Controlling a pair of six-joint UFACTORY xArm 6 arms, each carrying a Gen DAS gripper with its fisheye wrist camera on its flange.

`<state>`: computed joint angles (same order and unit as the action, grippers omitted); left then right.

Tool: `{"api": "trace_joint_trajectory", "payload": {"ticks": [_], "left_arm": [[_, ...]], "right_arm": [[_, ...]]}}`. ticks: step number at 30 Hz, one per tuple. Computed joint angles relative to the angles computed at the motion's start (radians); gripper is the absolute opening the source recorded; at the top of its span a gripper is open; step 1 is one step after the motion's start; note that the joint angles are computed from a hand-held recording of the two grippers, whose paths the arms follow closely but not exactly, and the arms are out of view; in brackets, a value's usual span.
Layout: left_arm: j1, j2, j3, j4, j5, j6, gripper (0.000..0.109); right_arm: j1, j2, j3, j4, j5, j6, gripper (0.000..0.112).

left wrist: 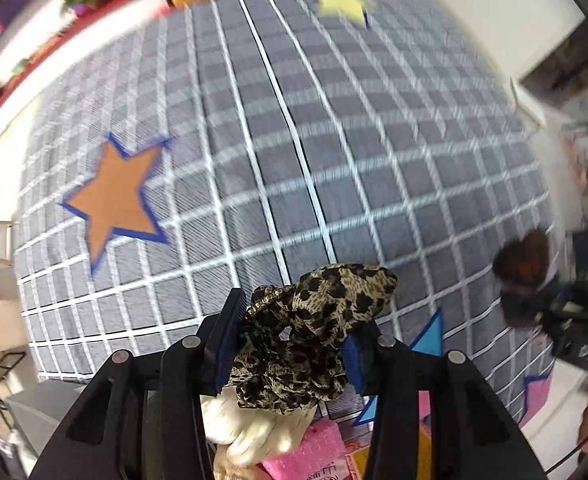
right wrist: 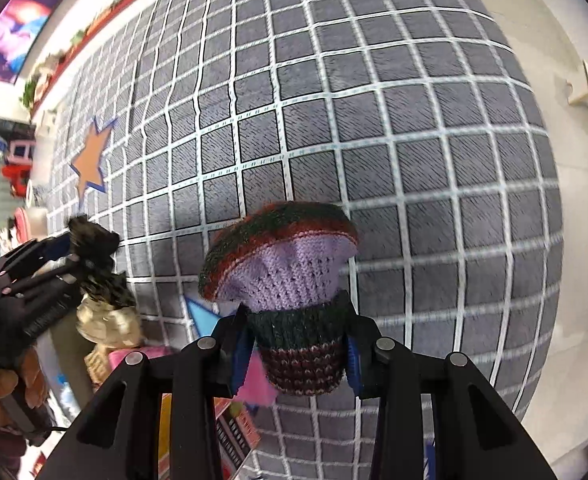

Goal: Organize soft objects
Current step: 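Grasp the striped knit hat with the right tool while the left tool grasps the leopard-print cloth, then hold the knit hat and leopard-print cloth above the white box with both tools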

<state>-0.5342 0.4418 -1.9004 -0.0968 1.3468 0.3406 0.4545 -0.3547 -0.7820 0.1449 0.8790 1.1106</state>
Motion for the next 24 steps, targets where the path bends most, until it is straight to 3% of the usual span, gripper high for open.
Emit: {"api": "trace_joint_trajectory", "payload": {"ticks": [4, 12, 17, 24], "left_arm": [[0.033, -0.116, 0.078, -0.035, -0.045, 0.017, 0.048], [0.107, -0.361, 0.347, -0.095, -0.110, 0.096, 0.048], [0.179, -0.516, 0.510, -0.124, -0.121, 0.186, 0.048], [0.316, -0.650, 0.597, -0.125, -0.105, 0.300, 0.048]], "right_arm": [[0.060, -0.091, 0.027, -0.038, 0.022, 0.134, 0.039], [0.153, -0.095, -0.026, -0.113, 0.023, 0.299, 0.039], [0.224, -0.008, -0.147, -0.206, 0.058, 0.390, 0.039], [0.321, 0.198, -0.431, -0.288, 0.111, 0.418, 0.039]]}}
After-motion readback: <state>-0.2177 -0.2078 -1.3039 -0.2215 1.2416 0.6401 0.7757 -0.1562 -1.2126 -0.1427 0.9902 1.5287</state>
